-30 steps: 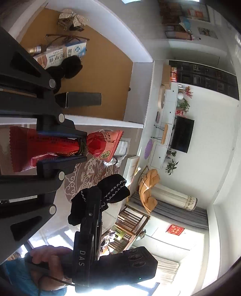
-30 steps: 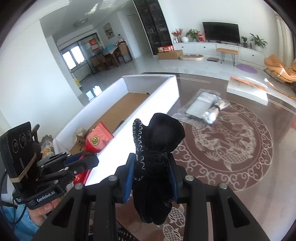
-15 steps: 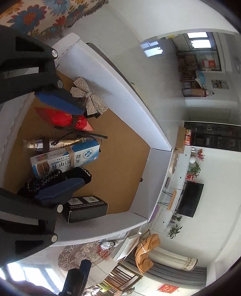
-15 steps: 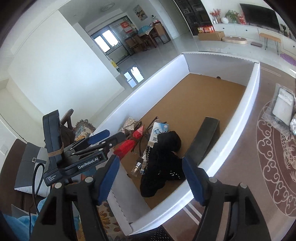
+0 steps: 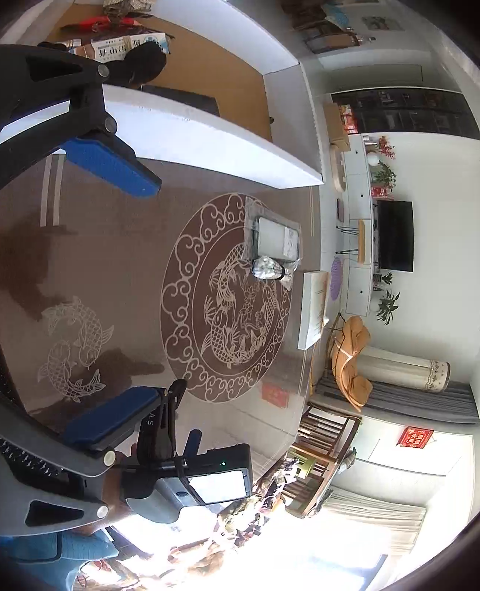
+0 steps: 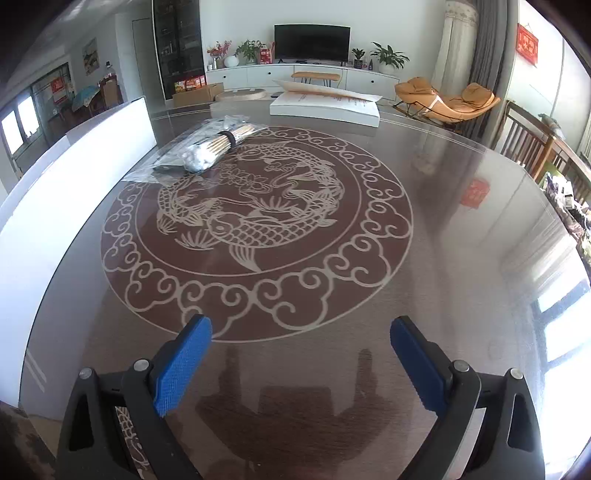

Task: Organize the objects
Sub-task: 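Bring both open tools back over the table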

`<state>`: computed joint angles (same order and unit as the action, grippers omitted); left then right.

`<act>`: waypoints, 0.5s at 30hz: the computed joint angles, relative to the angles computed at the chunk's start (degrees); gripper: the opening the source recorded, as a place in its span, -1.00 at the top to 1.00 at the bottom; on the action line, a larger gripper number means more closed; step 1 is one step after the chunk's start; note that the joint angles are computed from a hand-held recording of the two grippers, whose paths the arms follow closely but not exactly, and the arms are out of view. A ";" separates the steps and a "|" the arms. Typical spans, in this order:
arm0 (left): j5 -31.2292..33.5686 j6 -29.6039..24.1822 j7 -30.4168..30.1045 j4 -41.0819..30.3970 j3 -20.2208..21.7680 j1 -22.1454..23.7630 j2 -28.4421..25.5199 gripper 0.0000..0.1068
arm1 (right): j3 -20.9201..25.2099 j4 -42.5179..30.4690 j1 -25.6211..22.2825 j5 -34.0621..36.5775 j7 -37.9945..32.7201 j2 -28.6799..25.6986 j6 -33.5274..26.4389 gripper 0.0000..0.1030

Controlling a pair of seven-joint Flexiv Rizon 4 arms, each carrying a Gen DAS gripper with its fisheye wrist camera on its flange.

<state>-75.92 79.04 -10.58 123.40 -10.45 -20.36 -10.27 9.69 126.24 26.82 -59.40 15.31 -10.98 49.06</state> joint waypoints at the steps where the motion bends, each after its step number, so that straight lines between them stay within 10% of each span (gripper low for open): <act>1: 1.64 1.52 -1.30 -0.57 -0.37 -0.57 -2.21 -0.93 | -0.08 1.05 -0.32 -0.01 0.96 0.68 0.06 -0.90; 15: 36.64 3.56 -36.05 -13.57 13.21 -7.80 -21.22 -0.93 | 0.74 3.52 -1.11 1.23 4.48 1.95 0.09 -0.90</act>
